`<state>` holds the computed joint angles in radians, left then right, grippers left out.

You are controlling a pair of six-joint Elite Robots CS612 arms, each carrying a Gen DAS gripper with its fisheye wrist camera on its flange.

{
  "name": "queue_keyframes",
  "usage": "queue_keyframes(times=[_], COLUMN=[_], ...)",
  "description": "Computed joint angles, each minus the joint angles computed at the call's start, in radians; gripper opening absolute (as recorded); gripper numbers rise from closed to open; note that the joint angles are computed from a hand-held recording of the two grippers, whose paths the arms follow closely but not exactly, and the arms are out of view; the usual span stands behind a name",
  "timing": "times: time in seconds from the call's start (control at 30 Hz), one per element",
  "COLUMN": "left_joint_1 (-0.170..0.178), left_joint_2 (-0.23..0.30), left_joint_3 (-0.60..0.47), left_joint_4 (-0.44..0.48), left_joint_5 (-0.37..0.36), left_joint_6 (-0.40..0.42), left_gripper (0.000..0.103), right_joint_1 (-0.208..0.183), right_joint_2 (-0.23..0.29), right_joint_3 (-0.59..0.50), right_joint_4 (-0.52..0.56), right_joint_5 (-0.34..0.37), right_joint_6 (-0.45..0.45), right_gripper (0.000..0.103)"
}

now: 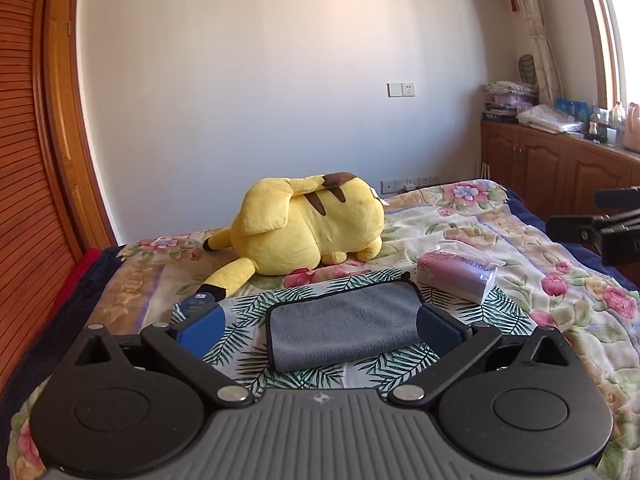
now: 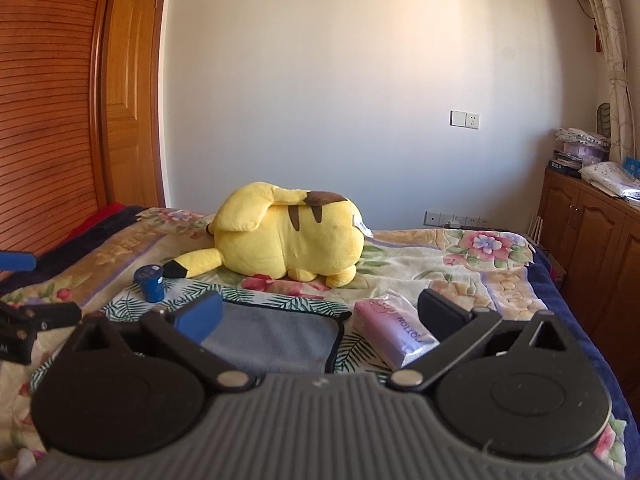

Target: Fold towel

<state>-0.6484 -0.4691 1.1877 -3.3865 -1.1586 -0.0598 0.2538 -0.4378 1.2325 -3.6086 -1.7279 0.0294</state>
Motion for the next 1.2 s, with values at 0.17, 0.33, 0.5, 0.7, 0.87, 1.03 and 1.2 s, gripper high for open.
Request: queue_keyframes(times=[0.17,0.33,0.5,0.7,0.87,1.03,1.2], left_joint_1=[-0.009,-0.018,-0.029,-0.041,-0.044,-0.047,-0.047], left_joint_2=[-0.031,-0.054,-0.061,-0.060,-0.057,-0.052,-0.047], left_joint_3=[0.071,0.130,0.173,0.210,0.233,0.256,0.272], left_joint_4=[-0.036,-0.062,-0.109,-0.152,-0.154,-0.131,-0.116], left_joint_5=[0.002,0.005,0.020,0.024,0.018,0.024,0.010], left_joint_6=[-0.031,-0.064,-0.054,-0.049,-0.085,-0.140,-0.175], left_gripper=[0.087,0.087,0.087,0.087,0.087,0.087,0.087], right_joint_1=[0.007,0.015,0.025,0.033,0.039,0.045,0.052], right_joint_2=[-0.014,-0.021,-0.026,-0.027,-0.024,-0.012,0.000], right_joint_3=[0.048,0.086,0.117,0.141,0.161,0.173,0.182], right_joint_4=[-0.041,-0.068,-0.085,-0.100,-0.115,-0.137,-0.158], right_joint_5=[0.014,0.022,0.016,0.012,0.003,-0.007,-0.028], right_joint_6=[0.013,0.028,0.027,0.021,0.027,0.037,0.034], right_gripper=[0.103,0.103,0.103,0.103,0.103,0.103,0.103])
